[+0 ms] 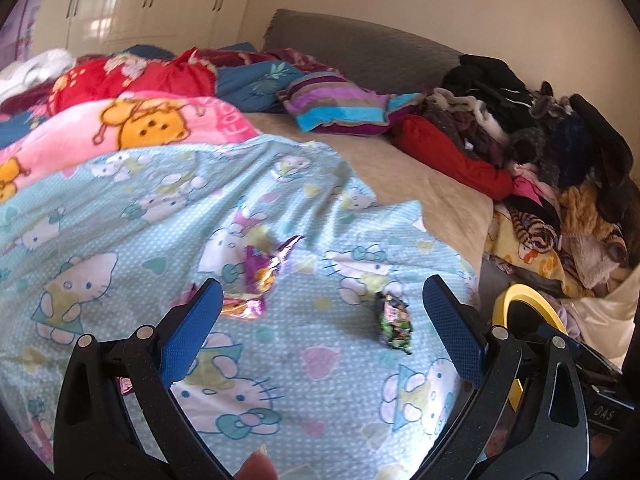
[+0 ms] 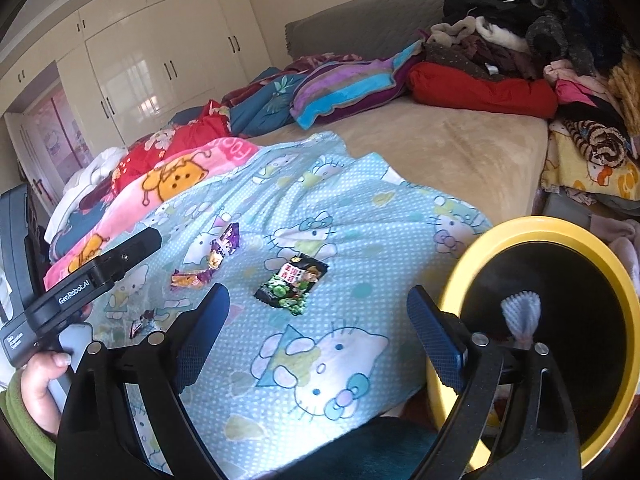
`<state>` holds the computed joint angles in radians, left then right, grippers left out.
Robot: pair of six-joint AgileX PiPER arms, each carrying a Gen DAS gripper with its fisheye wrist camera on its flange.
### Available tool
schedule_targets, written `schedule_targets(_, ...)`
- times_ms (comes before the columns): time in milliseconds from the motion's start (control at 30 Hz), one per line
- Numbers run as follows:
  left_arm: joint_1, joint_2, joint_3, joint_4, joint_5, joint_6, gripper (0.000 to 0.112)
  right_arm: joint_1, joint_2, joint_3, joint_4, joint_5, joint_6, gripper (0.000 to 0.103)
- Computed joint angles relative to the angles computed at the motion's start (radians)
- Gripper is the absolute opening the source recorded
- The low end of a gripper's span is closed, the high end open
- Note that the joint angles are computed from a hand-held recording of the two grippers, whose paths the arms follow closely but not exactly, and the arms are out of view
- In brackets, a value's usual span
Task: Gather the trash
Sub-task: 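Move both tools back toward the candy on the bed, then grasp the purple candy wrapper with the left tool while the right tool grasps the green snack packet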
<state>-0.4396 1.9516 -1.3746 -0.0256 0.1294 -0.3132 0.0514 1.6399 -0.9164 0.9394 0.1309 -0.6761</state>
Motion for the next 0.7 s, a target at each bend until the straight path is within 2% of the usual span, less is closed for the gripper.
schedule_targets(167,0.052,0.019,-0.001,-0.153,0.019,0.115,0.092,0.035,0.078,-0.065,-0.281,-0.01,0.288,0.088)
schedule_targets(333,0.099,0.044,-0.006,-0.268,0.044,0.187,0.092,0.045,0.16,-0.136,-0.442,-0.001,0.465,0.088)
schedule_targets(433,0.129,0.065,-0.011,-0.389,0.065,0.265,0.089,0.05,0.211,-0.183,-0.584,0.01,0.608,0.088)
schedule_targets(533,0.149,0.093,-0.03,-0.467,0.096,0.307,0.081,0.044,0.264,-0.232,-0.594,0.035,0.628,0.087)
schedule_targets(700,0.156,0.144,-0.073,-0.521,0.139,0.312,0.07,0.042,0.347,-0.323,-0.606,0.09,0.647,0.078)
